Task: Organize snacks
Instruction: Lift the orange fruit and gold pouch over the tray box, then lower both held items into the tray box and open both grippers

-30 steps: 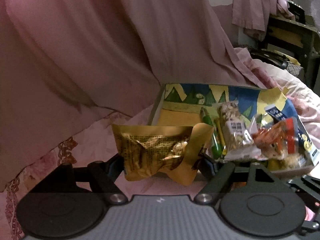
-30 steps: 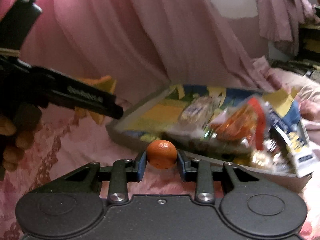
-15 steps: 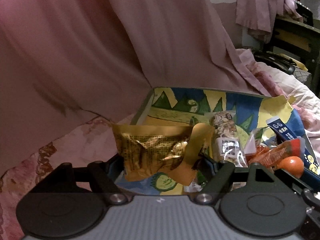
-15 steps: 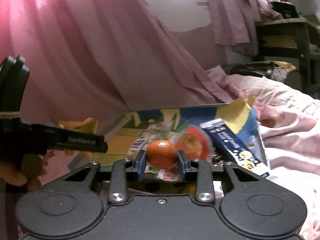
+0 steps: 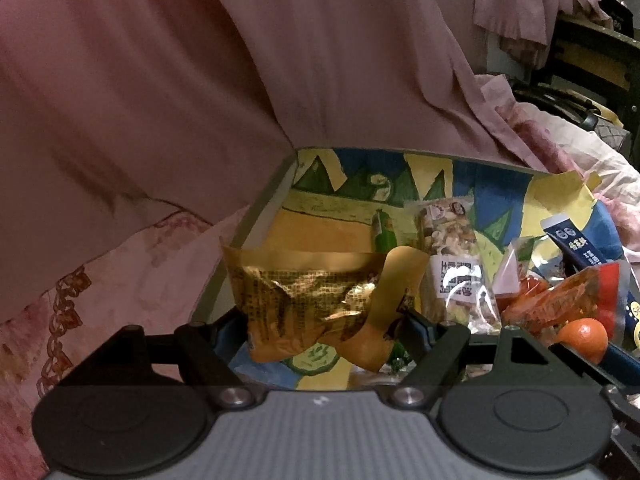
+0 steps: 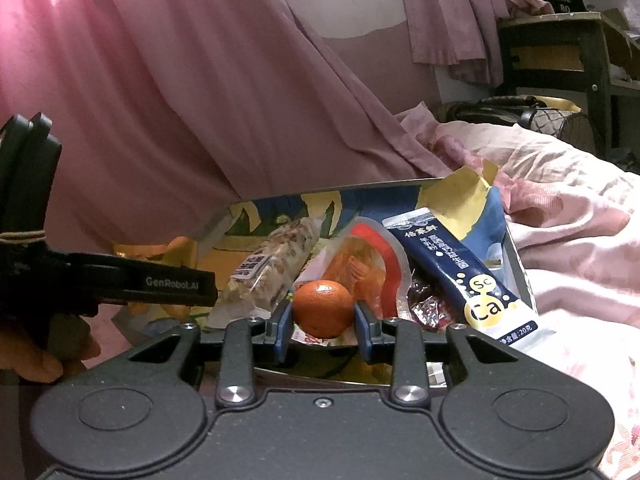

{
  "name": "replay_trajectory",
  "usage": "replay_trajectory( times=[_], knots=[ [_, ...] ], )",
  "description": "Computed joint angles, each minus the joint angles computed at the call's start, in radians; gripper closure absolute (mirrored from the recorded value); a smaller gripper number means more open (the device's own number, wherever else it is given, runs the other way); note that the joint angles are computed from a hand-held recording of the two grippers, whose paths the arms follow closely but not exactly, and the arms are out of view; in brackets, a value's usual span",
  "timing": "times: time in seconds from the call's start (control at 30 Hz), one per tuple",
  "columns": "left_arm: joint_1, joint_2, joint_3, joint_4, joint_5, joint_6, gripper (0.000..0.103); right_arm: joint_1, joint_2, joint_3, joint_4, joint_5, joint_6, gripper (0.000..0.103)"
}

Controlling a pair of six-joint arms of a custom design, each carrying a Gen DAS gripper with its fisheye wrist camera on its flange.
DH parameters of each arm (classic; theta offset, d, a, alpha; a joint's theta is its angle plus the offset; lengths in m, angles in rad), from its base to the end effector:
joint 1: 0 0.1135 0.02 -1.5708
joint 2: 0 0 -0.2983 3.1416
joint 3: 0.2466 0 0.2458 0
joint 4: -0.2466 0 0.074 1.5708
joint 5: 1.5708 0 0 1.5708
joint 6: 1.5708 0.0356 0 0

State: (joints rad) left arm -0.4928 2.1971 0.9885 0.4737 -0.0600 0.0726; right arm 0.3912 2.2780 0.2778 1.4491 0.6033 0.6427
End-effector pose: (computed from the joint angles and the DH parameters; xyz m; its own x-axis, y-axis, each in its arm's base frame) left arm 0.3681 -0.1953 0.0801 -0.5578 0.3817 -0.7370 0.4748 0.8751 0.0939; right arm 0.2454 0.0794 0.0445 -0.3078 0.4069 -0.8600 0.3965 0.8766 0.2728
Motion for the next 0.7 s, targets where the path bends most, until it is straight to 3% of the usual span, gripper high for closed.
replay_trajectory(
  times=[0.7],
  knots=[
    [0.023,0.017,0.042,-0.080,0.021,-0.057,0.019,-0.015,-0.012,0.019,-0.058,-0.029,0.006,0.067]
  ],
)
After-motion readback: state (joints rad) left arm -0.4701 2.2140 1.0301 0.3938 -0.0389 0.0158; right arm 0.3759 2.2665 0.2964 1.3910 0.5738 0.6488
